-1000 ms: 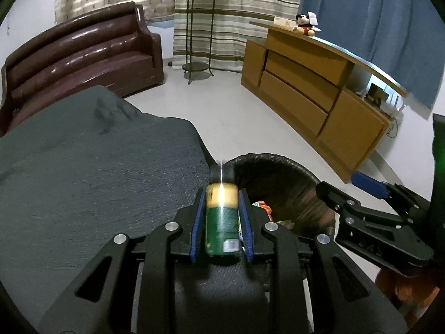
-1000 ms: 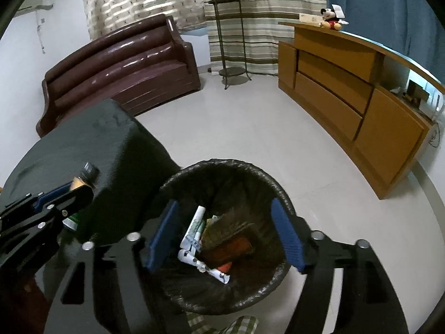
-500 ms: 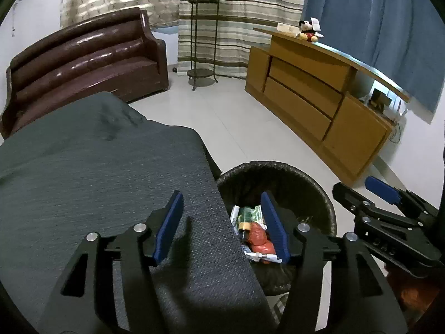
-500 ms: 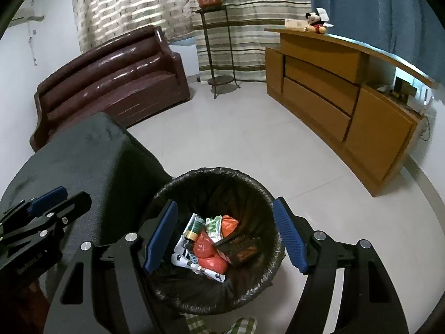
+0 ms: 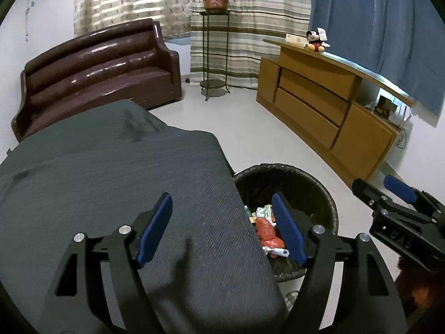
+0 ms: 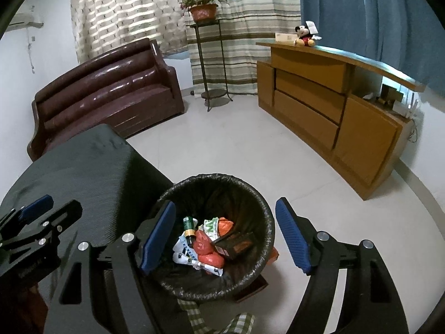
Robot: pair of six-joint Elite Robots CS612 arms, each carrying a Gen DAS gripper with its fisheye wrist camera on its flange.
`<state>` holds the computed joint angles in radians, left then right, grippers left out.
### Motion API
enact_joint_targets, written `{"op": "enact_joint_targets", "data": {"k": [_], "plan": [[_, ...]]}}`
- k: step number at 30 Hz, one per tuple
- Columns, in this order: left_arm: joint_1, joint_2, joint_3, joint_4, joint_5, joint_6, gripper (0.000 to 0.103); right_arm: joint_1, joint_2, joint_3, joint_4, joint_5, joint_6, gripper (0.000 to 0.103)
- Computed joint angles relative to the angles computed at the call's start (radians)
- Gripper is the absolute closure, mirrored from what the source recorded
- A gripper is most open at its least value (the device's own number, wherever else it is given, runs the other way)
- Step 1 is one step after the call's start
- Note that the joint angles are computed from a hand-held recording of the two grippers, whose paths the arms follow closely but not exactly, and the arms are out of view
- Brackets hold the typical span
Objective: Collect trash
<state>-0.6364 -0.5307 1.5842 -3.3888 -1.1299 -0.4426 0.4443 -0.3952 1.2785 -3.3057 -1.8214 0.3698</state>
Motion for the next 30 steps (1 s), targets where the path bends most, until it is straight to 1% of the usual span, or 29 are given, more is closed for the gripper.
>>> {"op": "enact_joint_targets", "data": {"k": [2,7,9,17,20,30], "plan": [[-0.008,-0.010,0.019,-0.009,0.030,-0.001,0.024,0.005,-0.006,0.011,-0.019,-0.011,-0.004,0.030],[-0.024,-0.033,0.068,-0.045,0.078,-0.011,0.021,0.020,-0.018,0.036,-0.072,-0.043,-0.027,0.028],[-0.033,-0.044,0.087,-0.048,0.112,-0.020,0.018,0.025,-0.022,0.044,-0.089,-0.051,-0.034,0.027],[-0.046,-0.075,0.151,-0.108,0.145,-0.042,0.017,0.046,-0.033,0.074,-0.158,-0.075,-0.065,0.026],[-0.050,-0.082,0.170,-0.123,0.155,-0.052,0.017,0.047,-0.038,0.082,-0.178,-0.076,-0.075,0.025],[-0.052,-0.089,0.192,-0.150,0.160,-0.056,0.017,0.058,-0.038,0.085,-0.203,-0.093,-0.090,0.025]]}}
